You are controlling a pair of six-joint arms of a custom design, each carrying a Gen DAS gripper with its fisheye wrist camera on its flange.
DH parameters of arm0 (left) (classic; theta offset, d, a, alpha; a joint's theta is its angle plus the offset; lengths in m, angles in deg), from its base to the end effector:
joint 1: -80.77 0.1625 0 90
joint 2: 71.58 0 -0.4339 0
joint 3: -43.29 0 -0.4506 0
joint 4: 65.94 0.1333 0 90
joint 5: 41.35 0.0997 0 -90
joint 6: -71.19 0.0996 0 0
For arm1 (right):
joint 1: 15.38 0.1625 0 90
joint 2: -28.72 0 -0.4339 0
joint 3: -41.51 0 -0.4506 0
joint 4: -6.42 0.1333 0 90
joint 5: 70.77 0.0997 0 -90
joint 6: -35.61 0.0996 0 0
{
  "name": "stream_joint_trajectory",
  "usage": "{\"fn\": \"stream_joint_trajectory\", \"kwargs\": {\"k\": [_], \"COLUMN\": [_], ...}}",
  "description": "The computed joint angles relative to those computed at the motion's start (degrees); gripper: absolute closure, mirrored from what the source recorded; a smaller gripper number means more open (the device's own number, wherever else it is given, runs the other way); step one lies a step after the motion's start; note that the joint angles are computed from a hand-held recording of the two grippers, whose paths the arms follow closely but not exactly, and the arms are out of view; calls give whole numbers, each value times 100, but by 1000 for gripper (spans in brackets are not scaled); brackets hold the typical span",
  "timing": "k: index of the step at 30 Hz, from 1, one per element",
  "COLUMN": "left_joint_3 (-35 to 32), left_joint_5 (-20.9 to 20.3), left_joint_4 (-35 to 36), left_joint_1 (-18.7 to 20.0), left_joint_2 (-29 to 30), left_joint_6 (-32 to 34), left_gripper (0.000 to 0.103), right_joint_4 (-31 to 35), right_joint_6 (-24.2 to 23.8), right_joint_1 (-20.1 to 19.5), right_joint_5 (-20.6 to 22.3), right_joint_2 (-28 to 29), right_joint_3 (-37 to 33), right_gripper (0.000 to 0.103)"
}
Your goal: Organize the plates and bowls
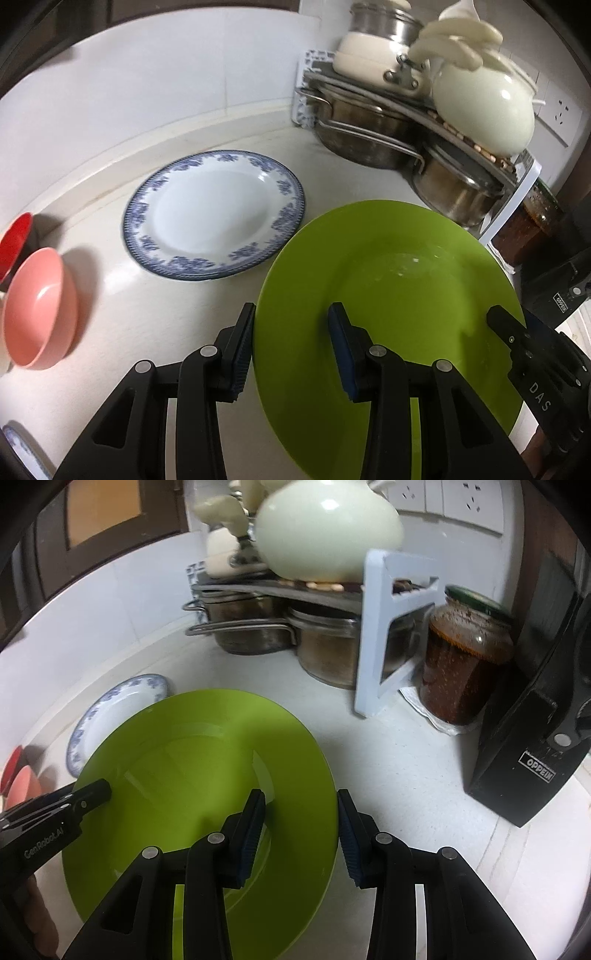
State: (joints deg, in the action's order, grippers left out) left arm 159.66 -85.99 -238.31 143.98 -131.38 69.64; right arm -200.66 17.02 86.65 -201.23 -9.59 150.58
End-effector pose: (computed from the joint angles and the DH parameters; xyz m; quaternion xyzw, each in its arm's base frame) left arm -0.0822 -0.6158 0.1418 0.1125 0.8965 -0.2917 0.3140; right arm 0.1948 -0.5848 0.0258 0.0966 -0.8680 0.3502 0.3385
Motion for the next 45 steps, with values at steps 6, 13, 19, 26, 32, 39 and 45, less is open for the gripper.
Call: {"fn": "stream_joint_trajectory", "kwargs": {"k": [6,13,19,26,32,39,45], "left_joint_3": [409,834,1267,1691,2000,2362,2632], "left_joint_5": [141,333,600,865,1081,1416,1686], "left_joint_4": [-93,-149,-238,-97,75,381,847], "left_joint_1": [-78,-108,-186,-260,-318,-348,-344], "left_joint_2": [-473,-1048,-1606,-2277,-2825,-3591,-4315], "left_joint_6": [-153,-275,-356,-525,-686,-908,-1222], "left_gripper": [64,64,64,64,64,64,64], "right_joint_4": [-29,-155,-133,-97,-35,151,337], "right_joint_6": [-51,-137,-119,-18,35,105,76], "right_joint_1": [229,523,801,1109,1333,1615,1844], "right_joint_5": [1,22,61,118,173,301,457], "right_joint_2": [-30,22,83,177,266,437,619], "right_joint_3": [118,222,273,347,361,276,150], "right_gripper": [63,63,63,63,63,63,63]}}
